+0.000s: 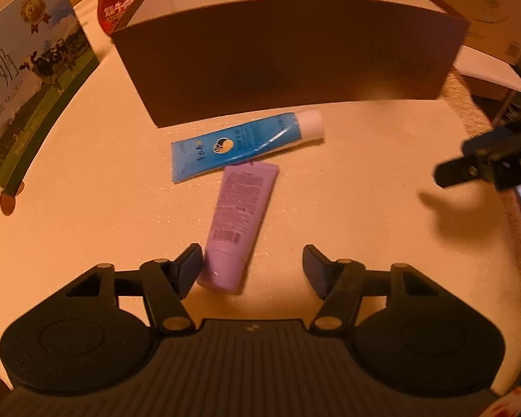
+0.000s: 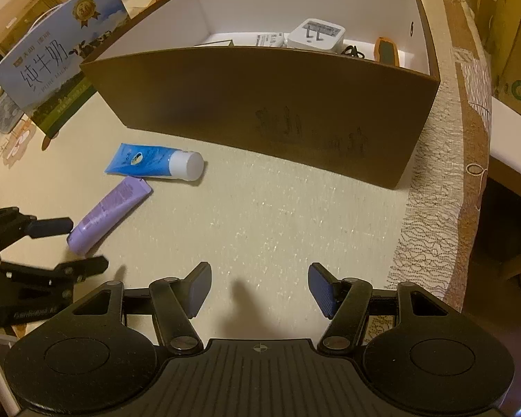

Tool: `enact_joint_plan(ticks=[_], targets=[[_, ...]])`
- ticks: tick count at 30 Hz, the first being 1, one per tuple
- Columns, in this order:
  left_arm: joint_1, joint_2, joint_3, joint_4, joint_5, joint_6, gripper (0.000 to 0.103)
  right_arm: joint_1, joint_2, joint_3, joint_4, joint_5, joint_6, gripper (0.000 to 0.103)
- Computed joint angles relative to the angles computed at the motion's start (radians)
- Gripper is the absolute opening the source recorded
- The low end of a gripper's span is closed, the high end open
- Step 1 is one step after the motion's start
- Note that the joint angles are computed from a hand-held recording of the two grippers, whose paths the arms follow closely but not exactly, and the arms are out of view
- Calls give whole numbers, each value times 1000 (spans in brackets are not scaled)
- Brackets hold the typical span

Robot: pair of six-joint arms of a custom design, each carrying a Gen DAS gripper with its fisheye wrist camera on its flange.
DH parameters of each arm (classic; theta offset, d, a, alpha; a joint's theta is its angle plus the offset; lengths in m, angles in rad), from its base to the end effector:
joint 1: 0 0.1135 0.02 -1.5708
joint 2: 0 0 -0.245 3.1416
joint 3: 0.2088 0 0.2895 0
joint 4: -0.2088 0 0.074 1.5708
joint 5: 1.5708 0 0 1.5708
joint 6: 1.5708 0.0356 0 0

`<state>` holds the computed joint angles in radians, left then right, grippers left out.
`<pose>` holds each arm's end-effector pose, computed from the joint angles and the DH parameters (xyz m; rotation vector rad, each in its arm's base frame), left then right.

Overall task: Organize rigid objects
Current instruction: 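Grasp the purple tube with the left tool while the right tool grasps the blue tube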

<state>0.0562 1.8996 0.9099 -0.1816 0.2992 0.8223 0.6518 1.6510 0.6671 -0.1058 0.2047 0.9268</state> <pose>0.3468 0.0090 0.0421 1.0666 2.4304 -0.1335 0.2404 0.1743 0.0586 0.4290 2.6136 0.2695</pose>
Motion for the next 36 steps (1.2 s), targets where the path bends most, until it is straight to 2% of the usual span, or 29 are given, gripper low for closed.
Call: enact_joint_plan(ticks=[2,5,10,14,17,23,29,34,35,36], targets=[[-22,33,35,0,-29,-39,49,-1,-4,-1,2,0,-3,59],[-40,70,76,-7,-54,-76,45,-7,-5,3,12,1,-25,59],[-40,98,97,-1,-66,-118,31,-21,23,15,68,4,-90,59],[-18,75,51,53,-90,-174,29,-31,73,38,147,-19,-183,59],[14,70,40,78,-127,-283,28,-38,123,74,205,-40,-267,59],[68,90,93,20,-143,-431,27,-55,274,224,242,-43,-451,59],[70,108,122,-3,-143,-459,27,-76,440,392,193,-29,-584,59],[66,114,125,-3,-145,-464,27,-88,500,442,207,-62,-643,58],[63,116,127,-2,-147,-466,27,-86,507,449,208,-60,-654,53],[63,115,128,-3,-148,-468,27,-80,512,455,202,-49,-663,42]])
